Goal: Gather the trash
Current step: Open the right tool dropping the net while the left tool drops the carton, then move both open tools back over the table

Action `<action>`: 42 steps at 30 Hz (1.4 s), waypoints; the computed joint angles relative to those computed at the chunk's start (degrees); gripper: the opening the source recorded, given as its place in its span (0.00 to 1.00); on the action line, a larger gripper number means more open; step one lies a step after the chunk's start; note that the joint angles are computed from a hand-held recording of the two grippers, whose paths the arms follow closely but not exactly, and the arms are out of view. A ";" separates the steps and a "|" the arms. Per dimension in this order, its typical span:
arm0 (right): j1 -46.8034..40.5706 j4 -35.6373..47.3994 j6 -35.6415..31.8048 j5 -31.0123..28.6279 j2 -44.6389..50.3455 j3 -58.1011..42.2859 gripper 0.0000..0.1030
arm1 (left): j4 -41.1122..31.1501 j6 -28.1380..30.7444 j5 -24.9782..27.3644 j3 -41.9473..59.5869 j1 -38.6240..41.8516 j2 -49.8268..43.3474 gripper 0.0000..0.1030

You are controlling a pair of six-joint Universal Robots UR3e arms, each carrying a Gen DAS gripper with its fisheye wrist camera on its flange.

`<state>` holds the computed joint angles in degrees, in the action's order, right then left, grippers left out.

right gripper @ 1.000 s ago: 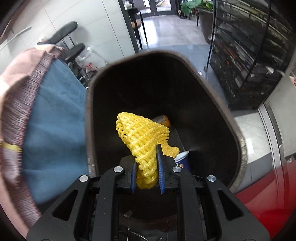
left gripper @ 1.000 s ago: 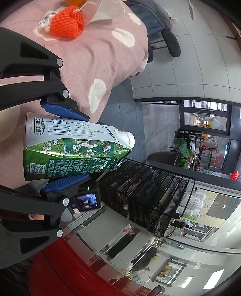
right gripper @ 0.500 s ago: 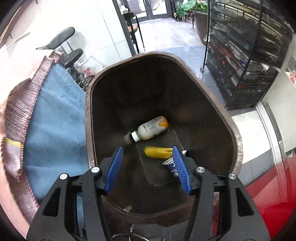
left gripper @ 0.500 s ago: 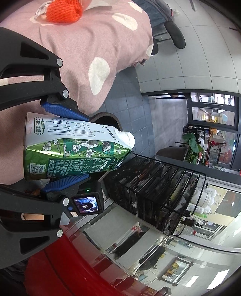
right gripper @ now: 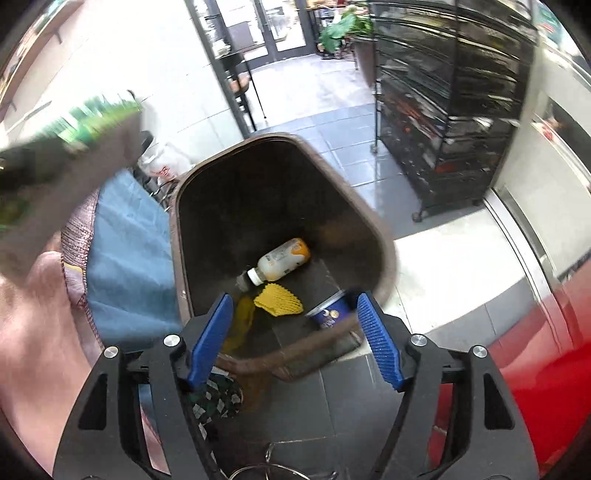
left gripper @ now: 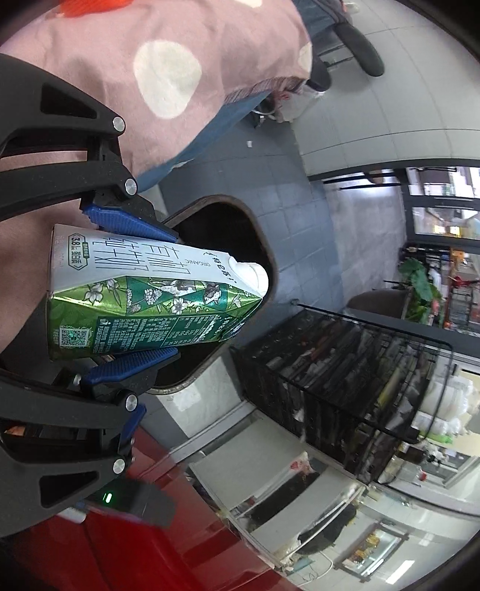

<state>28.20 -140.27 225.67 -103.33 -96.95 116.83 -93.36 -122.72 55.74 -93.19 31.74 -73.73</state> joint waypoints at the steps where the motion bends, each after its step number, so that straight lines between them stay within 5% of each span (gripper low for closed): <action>1: 0.02 0.89 0.39 -0.51 -1.63 0.81 0.68 | 1.90 -2.07 1.49 -0.13 -1.90 -1.18 0.55; 13: 2.44 8.19 4.37 -6.37 -10.81 2.24 0.68 | 15.17 -19.14 16.84 2.42 -18.30 -17.11 0.55; 20: 4.66 9.52 5.85 -9.73 -11.95 0.60 0.68 | 17.14 -23.43 22.86 4.23 -23.08 -24.00 0.55; 29: 5.34 10.53 6.75 -11.37 -12.56 0.46 0.68 | 14.95 -23.00 21.40 5.20 -22.83 -26.26 0.55; 33: 6.51 11.71 8.15 -12.30 -12.65 -0.10 0.68 | 14.08 -23.34 21.19 6.01 -23.38 -26.37 0.65; 42: 7.73 14.27 9.45 -14.00 -13.07 -1.61 0.69 | 14.13 -20.97 15.75 3.65 -19.99 -20.06 0.70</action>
<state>35.93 -126.00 235.13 -117.32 -110.02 115.22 -79.24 -143.68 71.49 -89.54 11.75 -93.79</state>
